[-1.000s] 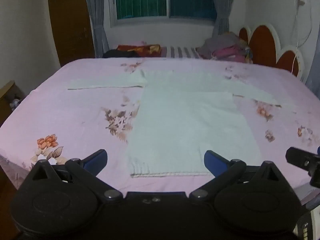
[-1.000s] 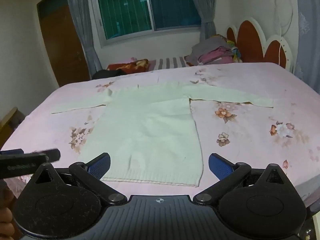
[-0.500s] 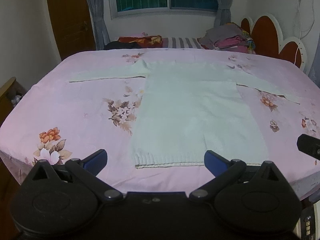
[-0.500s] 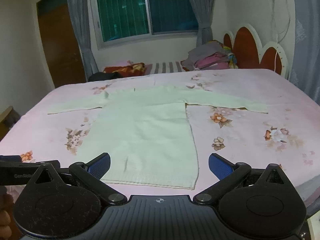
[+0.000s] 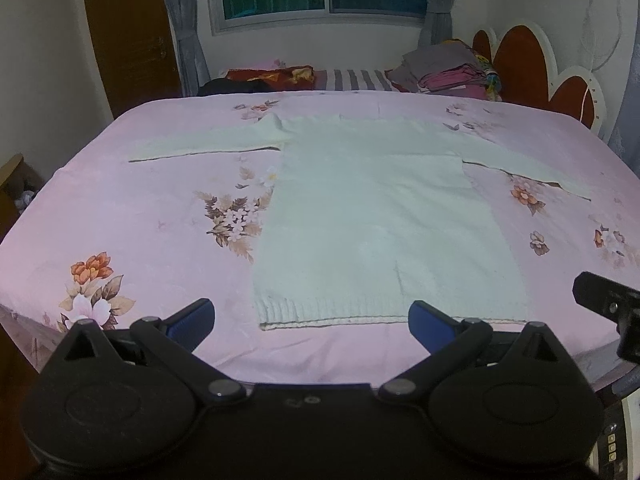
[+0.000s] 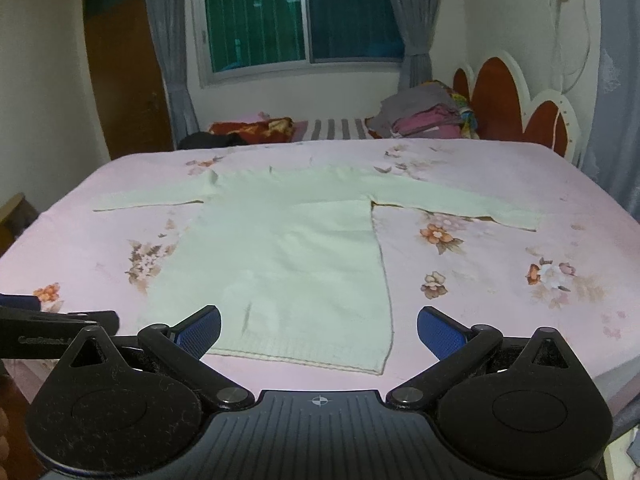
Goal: Fold small clothes
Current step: 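Move both tools over the pale green sweater toward its sleeves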
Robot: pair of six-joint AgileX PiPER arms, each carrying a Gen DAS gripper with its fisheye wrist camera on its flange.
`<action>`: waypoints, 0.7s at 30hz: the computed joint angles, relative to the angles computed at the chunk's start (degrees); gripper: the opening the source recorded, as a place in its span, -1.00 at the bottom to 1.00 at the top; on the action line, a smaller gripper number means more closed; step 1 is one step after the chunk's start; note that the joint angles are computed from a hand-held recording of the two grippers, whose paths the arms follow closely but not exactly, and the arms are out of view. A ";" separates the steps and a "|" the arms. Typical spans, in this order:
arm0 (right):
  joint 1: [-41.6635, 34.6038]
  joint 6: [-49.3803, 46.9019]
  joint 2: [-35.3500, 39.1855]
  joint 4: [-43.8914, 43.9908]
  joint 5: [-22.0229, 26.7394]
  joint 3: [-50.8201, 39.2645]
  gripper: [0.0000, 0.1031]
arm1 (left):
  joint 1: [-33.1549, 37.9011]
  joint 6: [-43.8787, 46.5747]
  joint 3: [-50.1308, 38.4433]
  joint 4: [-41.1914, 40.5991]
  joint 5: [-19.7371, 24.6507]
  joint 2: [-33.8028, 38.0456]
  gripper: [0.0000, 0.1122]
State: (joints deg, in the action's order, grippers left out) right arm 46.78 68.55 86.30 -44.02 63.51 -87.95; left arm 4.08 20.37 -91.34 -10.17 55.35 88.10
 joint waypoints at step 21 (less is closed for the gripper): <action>-1.67 -0.24 -0.36 -0.03 -2.06 1.17 1.00 | -1.20 0.82 -1.28 -0.78 1.02 1.26 0.83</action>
